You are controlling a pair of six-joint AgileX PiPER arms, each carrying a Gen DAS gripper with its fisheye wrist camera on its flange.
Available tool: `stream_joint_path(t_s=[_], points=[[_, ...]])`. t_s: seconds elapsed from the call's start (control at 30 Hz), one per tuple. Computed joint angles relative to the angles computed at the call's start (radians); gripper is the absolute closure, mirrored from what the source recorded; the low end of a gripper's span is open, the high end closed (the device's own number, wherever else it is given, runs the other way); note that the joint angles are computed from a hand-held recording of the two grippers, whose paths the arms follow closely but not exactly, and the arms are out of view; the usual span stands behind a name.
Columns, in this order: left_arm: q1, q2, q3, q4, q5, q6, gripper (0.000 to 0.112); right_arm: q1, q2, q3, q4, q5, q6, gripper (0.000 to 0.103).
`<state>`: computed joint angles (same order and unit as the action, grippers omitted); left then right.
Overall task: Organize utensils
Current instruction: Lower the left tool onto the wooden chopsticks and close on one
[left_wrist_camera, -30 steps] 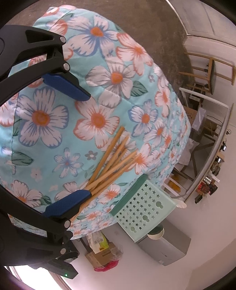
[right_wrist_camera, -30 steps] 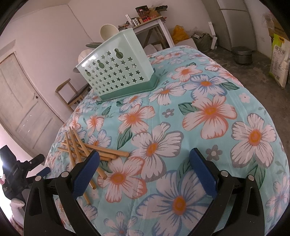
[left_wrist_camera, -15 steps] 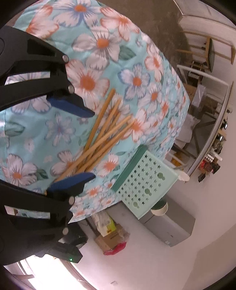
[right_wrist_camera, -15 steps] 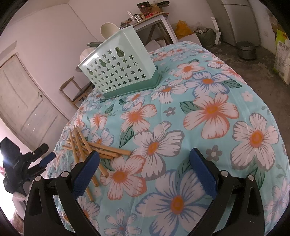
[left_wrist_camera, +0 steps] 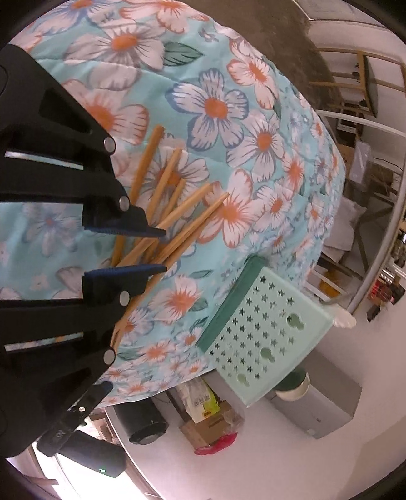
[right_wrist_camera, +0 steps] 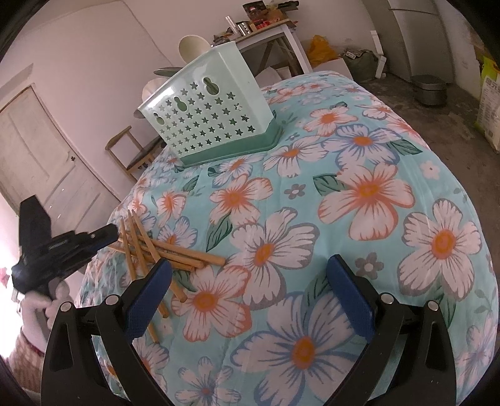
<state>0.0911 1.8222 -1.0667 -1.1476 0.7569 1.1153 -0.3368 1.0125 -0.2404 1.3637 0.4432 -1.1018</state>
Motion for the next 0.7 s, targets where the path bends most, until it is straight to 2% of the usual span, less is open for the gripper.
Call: stream_joint_path(t_s=[0.23,0.47,0.57,0.7], points=[[-0.023,0.057,-0.068,0.081,-0.001,-0.14,0.105,-0.033,0.014,-0.004,0.008,0.034,-0.045,0.006],[-0.026,0.065,-0.079,0.085,-0.002,-0.16,0.106,-0.037,0.018,0.0,0.032,0.035,-0.081,0.006],[-0.017,0.062,-0.071,0.057,0.006,-0.141,0.112,-0.037,0.018,0.001,0.035,0.036,-0.082,0.006],[0.008,0.042,-0.05,0.008,0.04,-0.096,0.112,-0.031,0.019,0.0,0.038,0.032,-0.079,0.006]])
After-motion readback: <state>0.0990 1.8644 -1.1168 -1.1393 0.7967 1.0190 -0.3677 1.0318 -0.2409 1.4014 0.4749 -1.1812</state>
